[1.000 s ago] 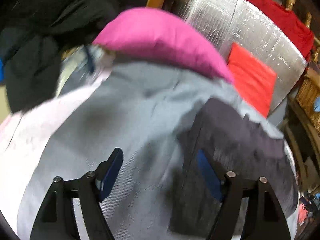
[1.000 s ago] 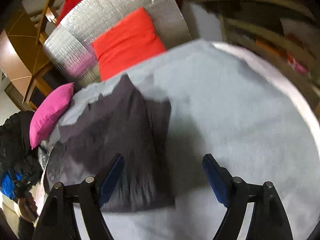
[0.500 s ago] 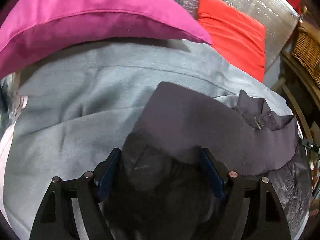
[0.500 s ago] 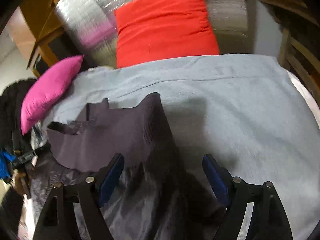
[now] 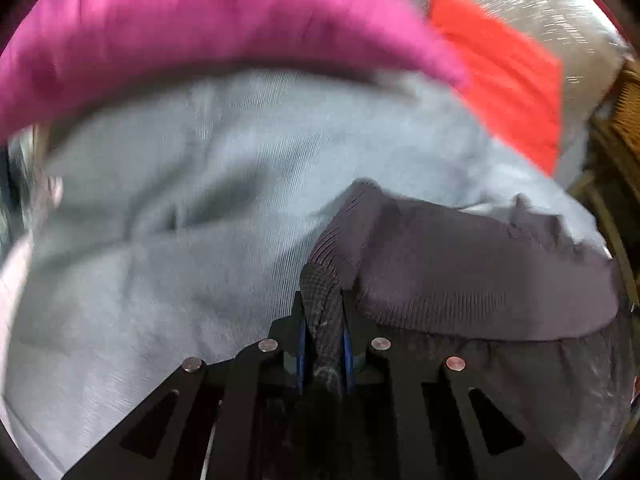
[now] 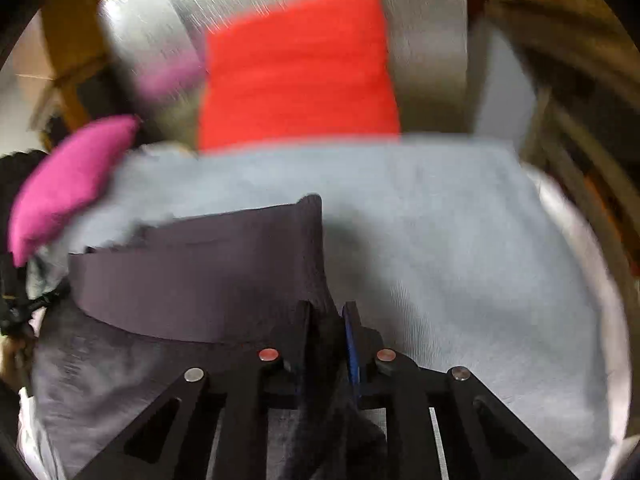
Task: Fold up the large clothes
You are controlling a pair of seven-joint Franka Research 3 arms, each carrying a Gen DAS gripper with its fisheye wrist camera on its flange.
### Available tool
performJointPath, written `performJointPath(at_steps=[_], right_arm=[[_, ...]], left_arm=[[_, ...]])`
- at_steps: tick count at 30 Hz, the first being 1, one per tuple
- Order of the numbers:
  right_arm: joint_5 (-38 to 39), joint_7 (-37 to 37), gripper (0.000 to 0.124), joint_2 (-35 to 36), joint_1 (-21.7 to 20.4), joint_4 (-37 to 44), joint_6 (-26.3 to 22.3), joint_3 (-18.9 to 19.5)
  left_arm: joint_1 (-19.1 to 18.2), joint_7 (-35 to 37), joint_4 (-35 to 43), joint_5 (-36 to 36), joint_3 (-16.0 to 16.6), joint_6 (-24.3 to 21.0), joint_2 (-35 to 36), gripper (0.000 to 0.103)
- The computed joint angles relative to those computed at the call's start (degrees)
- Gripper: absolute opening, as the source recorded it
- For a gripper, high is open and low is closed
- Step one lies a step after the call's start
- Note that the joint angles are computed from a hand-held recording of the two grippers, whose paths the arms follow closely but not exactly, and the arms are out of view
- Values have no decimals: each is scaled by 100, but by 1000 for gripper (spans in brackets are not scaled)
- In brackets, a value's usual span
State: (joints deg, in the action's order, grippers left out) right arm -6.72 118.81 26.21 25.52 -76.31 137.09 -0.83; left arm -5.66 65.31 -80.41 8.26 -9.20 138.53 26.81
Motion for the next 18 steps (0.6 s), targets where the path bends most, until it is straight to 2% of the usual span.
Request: performJointPath(at_steps=[1, 5, 8, 10, 11, 12, 14, 16, 18], right_arm=[[-19, 69, 16, 78, 22, 6, -24, -20], [215, 233, 16, 36, -78, -367, 385, 20], [168, 258, 16, 19, -30, -349, 290, -10], [179, 310, 22, 59, -21, -278, 251, -6], [253, 283, 31, 51, -51, -289, 281, 30], [243, 323, 53, 37, -33, -310, 307, 17], [223, 411, 80, -46, -20, -373, 404, -10], [419, 285, 80, -200, -138, -583, 825, 90], [540, 303, 80, -209, -175, -604, 967, 99]], left_arm=[[-44, -39, -9, 89, 37, 12, -1, 16], [6, 119, 124, 34, -8, -120, 66, 18], [-164, -47, 88, 377, 135, -114, 36, 20], [-319, -261, 109, 702, 246, -200, 23, 31], [-384, -364, 84, 879, 299, -204, -25, 36], [-417, -434, 97, 979, 307, -157, -27, 42], [-341, -402, -197, 1005, 233, 280, -249, 46], [-339, -599, -414, 1127, 282, 605, -439, 73], [-320, -798, -530, 1212, 310, 896, -503, 82]])
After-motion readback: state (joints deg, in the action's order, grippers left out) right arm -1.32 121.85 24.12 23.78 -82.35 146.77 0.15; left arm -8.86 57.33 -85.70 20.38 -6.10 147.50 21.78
